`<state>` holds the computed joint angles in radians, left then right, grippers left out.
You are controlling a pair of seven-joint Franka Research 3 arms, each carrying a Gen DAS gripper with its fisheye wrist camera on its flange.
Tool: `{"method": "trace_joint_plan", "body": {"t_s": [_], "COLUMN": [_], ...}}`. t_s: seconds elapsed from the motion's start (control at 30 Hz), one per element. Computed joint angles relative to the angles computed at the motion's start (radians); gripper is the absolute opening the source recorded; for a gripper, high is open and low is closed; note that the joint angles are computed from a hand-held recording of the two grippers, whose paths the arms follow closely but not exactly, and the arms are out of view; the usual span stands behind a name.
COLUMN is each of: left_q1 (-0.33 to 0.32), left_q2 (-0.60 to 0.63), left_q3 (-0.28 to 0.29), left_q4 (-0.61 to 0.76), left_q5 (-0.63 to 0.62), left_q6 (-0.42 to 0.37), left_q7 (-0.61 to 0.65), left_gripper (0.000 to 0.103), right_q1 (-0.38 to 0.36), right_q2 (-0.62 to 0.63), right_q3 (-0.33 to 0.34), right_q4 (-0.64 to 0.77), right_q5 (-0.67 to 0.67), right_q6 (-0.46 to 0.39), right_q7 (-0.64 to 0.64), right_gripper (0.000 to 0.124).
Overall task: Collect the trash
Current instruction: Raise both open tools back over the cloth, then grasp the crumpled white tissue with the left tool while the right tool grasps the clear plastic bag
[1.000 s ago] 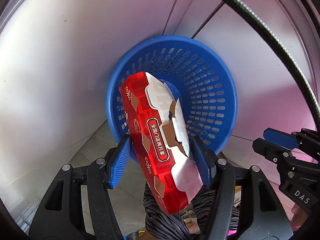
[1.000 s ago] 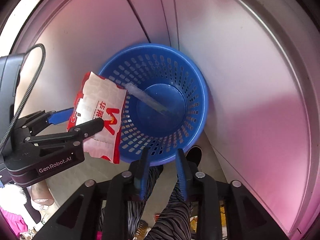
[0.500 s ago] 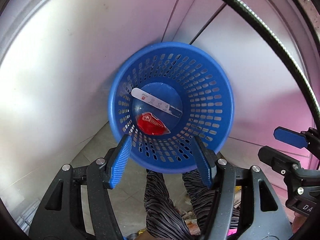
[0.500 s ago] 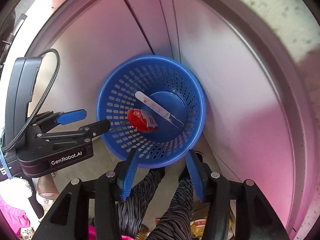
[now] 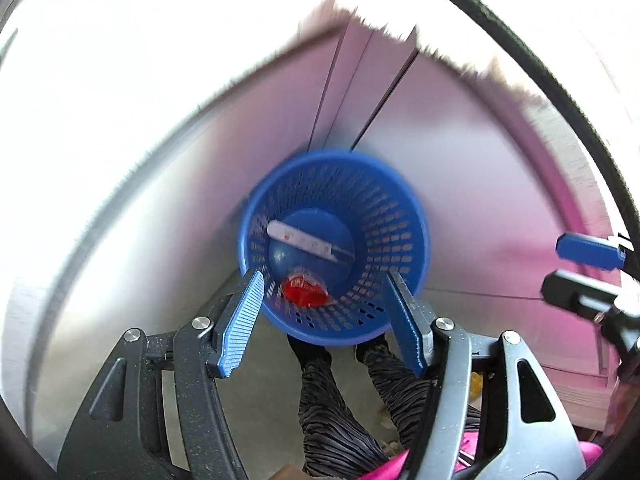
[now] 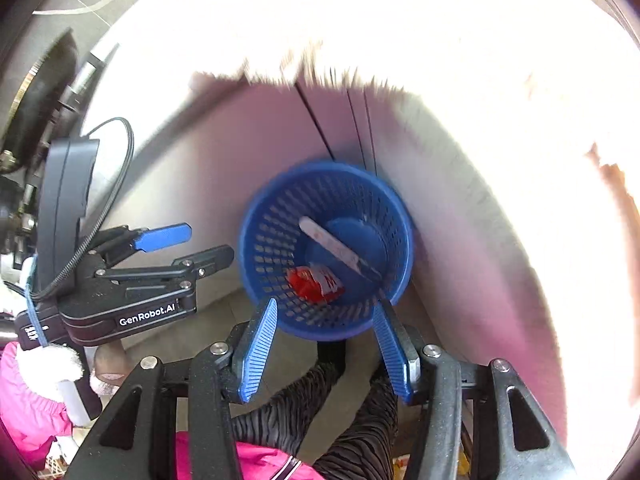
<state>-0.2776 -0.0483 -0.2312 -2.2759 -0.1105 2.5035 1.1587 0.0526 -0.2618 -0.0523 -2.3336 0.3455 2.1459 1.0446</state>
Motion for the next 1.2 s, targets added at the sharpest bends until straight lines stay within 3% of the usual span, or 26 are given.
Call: {"method": "trace_joint_plan", "body": {"t_s": [0.23, 0.5, 0.67, 0.9, 1.03, 1.2], "left_q1": [-0.001, 0.018, 0.036, 0.041, 0.041, 0.040], "left_q2": [-0.080, -0.037, 0.045, 0.193, 0.295, 0.437], "left_q3": [0.018, 0.023, 0.012, 0.017, 0.026, 0.038], "left_q4": [0.019, 0.153, 0.278, 0.488, 0.632, 0.832], "left_q5": [-0.004, 0.054, 0.173, 0.279, 0.297, 0.296], "left_q6": [0.041, 0.076, 0.078, 0.046, 0.015, -0.039], "left_q7": [0.040, 0.021, -0.080, -0.218, -0.265, -0.302], "left_gripper": [0.063, 0.063, 0.063, 0.063, 0.070, 0.070], "right_q1": [-0.020, -0.051, -0.061, -0.101, -0.137, -0.199], "right_q2": [-0.095, -0.105, -0.013, 0.189, 0.317, 0.499], "right_q3": [-0.038, -0.067, -0.105, -0.109, -0.091, -0.055], "right_q4": [0.027, 0.119, 0.253, 0.514, 0.674, 0.913], "right_q5": [0.087, 0.092, 0.149, 0.207, 0.243, 0.261], "right_q6": [0.018, 0.092, 0.124, 0.082, 0.039, -0.063], "right_q7": [-0.020, -0.049, -0.130, -0.237, -0.300, -0.293], "right_gripper": [0.065, 0.070, 0.080, 0.081, 0.082, 0.082]}}
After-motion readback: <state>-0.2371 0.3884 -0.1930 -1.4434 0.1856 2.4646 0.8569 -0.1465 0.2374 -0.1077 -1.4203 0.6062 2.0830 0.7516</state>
